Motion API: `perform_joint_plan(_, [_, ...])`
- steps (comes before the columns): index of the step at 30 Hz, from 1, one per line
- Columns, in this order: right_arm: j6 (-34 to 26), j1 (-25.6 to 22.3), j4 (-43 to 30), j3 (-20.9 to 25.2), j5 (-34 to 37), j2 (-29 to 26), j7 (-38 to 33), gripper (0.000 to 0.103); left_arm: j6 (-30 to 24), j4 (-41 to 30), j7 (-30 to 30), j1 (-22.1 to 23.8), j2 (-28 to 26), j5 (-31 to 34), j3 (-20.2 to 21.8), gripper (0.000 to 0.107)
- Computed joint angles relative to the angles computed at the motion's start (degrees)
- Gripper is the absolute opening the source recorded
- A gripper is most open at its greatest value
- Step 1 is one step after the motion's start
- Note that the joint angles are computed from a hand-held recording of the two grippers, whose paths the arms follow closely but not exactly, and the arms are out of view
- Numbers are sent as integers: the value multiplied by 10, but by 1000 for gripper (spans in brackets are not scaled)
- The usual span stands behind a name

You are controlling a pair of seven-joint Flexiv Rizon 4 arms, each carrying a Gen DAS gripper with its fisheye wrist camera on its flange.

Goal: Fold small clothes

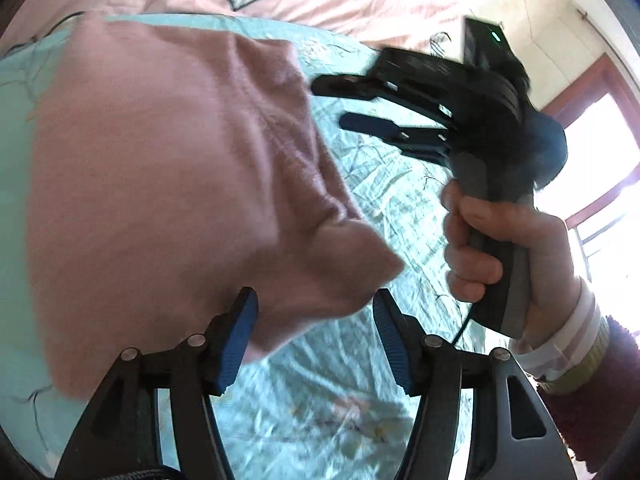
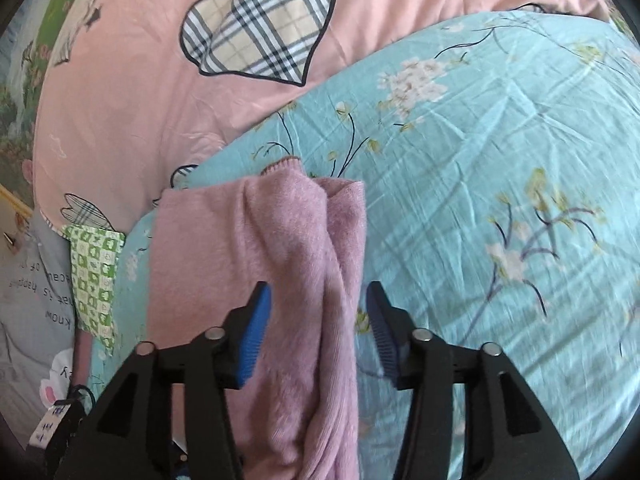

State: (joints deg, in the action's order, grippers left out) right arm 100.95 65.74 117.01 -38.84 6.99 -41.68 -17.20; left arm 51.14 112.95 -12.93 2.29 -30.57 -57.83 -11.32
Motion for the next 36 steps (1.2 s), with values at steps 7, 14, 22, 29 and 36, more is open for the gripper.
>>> perform_joint_plan(7, [1, 53, 31, -19, 24, 11, 25, 63, -20, 20, 14, 35, 28, -17, 28, 61])
perform_joint_plan(14, [11, 55, 35, 2, 26, 12, 31, 73, -34, -32, -54, 69, -3, 6, 51, 63])
perform_joint_plan(22, [25, -13, 14, 65, 17, 12, 14, 75, -55, -130, -132, 93, -65, 40, 31, 70])
perform_joint_plan(29, [35, -101, -16, 142, 3, 10, -21, 76, -43, -228, -216, 74, -135, 83, 8, 76])
perform_joint_plan(36, [54, -172, -45, 202, -2, 0, -54, 76, -75, -328, -306, 76, -206, 142, -4, 80])
